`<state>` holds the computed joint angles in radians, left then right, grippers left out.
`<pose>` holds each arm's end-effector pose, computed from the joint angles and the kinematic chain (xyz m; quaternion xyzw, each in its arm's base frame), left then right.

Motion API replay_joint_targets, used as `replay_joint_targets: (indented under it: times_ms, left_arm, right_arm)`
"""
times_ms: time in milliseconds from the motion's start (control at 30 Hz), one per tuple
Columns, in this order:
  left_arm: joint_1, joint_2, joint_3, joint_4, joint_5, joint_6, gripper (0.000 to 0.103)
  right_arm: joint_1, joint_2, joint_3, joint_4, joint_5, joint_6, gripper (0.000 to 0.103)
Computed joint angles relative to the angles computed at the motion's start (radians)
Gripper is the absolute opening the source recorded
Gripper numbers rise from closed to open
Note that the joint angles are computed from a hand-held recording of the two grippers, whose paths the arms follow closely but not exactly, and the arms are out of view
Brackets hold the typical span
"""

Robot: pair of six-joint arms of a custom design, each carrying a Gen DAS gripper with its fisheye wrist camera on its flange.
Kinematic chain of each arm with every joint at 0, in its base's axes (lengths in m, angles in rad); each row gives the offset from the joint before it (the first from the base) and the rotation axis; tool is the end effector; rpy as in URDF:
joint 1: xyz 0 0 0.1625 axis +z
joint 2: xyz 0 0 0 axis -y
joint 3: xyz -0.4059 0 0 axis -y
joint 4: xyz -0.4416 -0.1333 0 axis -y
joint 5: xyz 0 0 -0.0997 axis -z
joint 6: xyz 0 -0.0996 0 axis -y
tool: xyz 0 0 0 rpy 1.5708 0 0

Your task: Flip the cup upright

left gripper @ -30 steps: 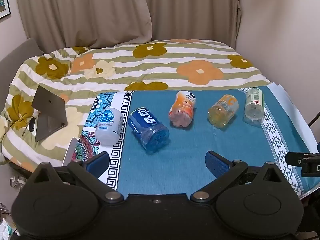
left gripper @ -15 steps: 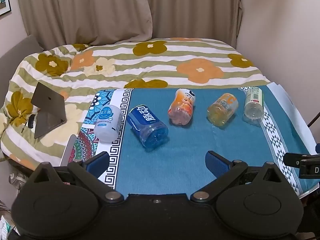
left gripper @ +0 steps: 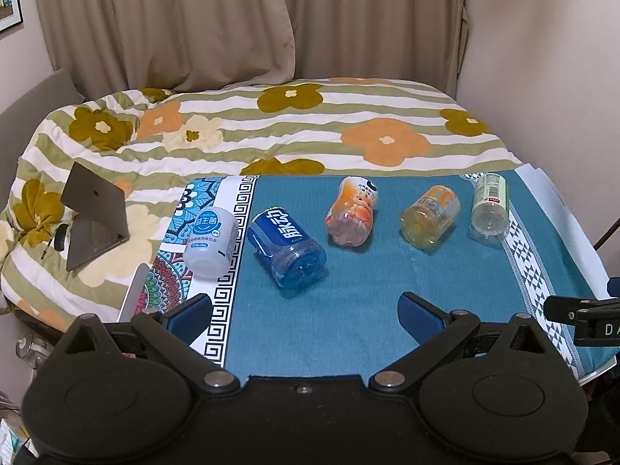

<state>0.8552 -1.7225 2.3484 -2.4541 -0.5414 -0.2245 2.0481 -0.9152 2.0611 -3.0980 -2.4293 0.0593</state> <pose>-0.1014 -0.4499 0.2808 0.1486 0.8527 -0.3207 0.3847 0.3024 -0.4586 0.0586 0.1081 -0.8897 0.2745 0.3484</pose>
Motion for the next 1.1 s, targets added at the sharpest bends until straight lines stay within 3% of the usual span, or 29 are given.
replay_joint_targets:
  times_ms: [1100]
  left_arm:
    - [-0.01,0.002,0.002,0.011,0.002,-0.009,0.103]
  right_arm:
    - [0.001,0.0,0.001,-0.002,-0.002,0.001,0.103]
